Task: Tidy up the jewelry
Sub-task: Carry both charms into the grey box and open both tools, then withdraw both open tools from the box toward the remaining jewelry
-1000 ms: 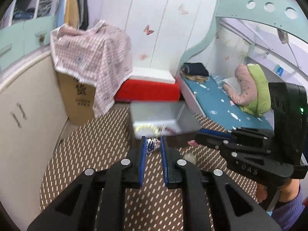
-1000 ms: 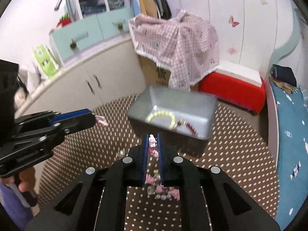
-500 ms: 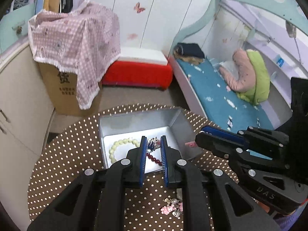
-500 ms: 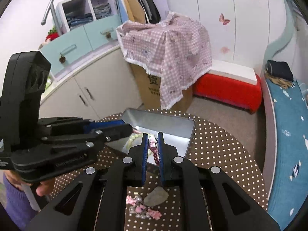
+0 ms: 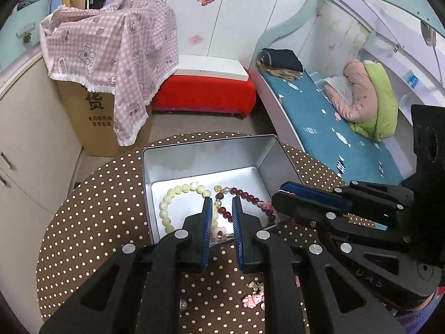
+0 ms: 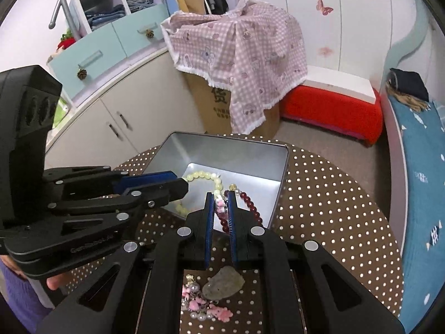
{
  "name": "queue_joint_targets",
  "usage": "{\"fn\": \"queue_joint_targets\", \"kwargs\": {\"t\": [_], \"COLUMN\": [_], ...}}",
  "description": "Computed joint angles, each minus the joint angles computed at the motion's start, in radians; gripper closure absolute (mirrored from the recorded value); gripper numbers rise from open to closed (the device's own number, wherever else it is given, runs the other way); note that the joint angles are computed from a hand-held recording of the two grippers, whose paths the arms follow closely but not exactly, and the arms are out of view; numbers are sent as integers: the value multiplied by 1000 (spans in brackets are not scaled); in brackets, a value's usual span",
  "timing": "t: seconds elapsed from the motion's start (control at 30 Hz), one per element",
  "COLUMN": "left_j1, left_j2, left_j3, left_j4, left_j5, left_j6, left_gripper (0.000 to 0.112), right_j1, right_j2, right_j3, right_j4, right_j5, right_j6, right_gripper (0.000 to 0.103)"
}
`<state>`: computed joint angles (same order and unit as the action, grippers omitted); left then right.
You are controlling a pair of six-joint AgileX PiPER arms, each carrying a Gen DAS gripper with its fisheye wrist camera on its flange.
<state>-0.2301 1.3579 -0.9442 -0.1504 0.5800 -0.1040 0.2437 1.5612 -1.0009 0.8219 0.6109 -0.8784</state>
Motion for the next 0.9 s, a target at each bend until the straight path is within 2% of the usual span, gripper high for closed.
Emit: {"fn": "queue_joint_targets", "kwargs": {"t": [0.33,0.37,0.43,0.5,0.63,0.7,0.77,0.8,0.9], "left_j1": [-2,-1,-3,-11,-19,-31,-60,-75,-106], "left_j2": [-40,-46,-65,-98,-174,-212,-263,-297,-372], "left_j3": [21,23,33,49,82,104,133,156,213], "left_j4": [8,5,20,52,91,137,213,256,334], "left_j5": [7,10,7,1,6,7,18,23,38], "left_j6": [-31,-32,-58,-97,-153,-203,-282,-334,-424], "left_gripper": [98,96,79,68,63,61,59,58,58], "right_j1": [-11,-15,-22,-31,-60,-68,-81,-84,-98], "right_j2": [-14,-19,-43,-64,-136,-174,-229,-251,-312], "right_j3": [8,11,27,34,76,100,144,162,222], "right_j4": [17,24,32,26,18,4,4,-1,-20], "right_j5": [13,14,9,16,29,27,17,11,4], "right_j6": [1,-3,-9,-5,-10,-5,-13,-12,-20], "right_gripper": [90,90,90,90,90,85,66,61,59]}}
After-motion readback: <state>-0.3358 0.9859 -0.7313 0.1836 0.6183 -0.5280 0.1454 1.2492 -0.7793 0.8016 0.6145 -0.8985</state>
